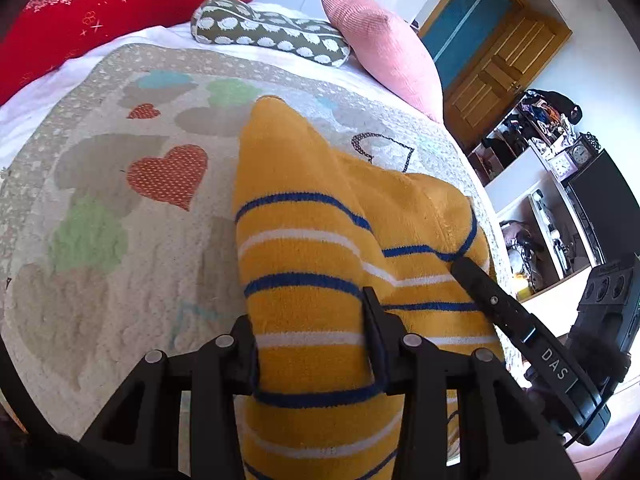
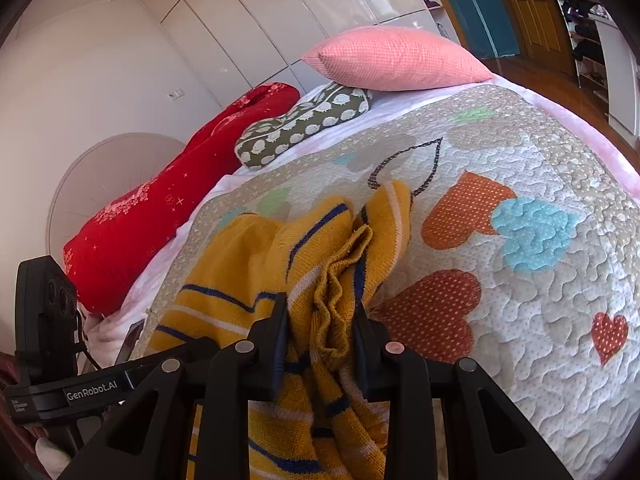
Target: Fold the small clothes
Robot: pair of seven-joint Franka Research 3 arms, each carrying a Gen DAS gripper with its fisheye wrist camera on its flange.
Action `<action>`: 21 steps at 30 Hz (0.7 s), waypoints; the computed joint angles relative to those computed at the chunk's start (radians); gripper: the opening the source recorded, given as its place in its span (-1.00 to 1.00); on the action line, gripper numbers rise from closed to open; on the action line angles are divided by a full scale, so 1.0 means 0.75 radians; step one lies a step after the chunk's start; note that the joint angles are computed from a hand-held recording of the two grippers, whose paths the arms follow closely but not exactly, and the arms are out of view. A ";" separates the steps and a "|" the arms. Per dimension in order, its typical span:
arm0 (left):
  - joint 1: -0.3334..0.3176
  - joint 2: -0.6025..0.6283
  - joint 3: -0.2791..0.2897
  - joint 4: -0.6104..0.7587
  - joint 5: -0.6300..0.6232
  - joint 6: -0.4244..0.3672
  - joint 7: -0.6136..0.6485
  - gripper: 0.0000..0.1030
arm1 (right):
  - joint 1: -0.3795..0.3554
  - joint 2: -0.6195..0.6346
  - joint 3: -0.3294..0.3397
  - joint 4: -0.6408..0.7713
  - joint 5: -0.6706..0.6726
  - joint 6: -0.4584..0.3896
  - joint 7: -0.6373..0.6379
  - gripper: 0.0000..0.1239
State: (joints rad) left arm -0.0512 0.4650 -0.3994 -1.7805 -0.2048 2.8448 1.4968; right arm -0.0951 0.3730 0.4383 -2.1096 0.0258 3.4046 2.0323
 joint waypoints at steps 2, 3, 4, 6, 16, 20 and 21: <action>0.046 -0.038 -0.031 -0.055 -0.043 0.041 0.031 -0.22 | 0.095 -0.028 -0.064 -0.014 0.047 0.030 -0.008 -0.52; 0.062 -0.051 -0.040 -0.072 -0.058 0.059 0.043 -0.22 | 0.158 -0.042 -0.111 -0.018 0.078 0.040 -0.016 -0.52; 0.071 -0.063 -0.044 -0.088 -0.068 0.083 0.053 -0.22 | 0.211 -0.051 -0.150 -0.017 0.105 0.048 -0.024 -0.52; 0.065 -0.082 -0.021 -0.113 -0.054 0.128 0.044 -0.22 | 0.295 -0.053 -0.209 0.001 0.150 0.053 -0.039 -0.52; 0.054 -0.014 0.036 -0.030 0.108 0.152 -0.056 -0.22 | 0.760 0.028 -0.609 0.214 0.463 -0.087 -0.277 -0.52; 0.038 0.079 0.059 0.109 0.154 0.095 -0.071 -0.22 | 0.851 0.106 -0.723 0.342 0.490 -0.175 -0.304 -0.52; 0.028 0.106 0.069 0.150 0.168 0.080 -0.077 -0.22 | 0.861 0.128 -0.742 0.377 0.485 -0.195 -0.301 -0.52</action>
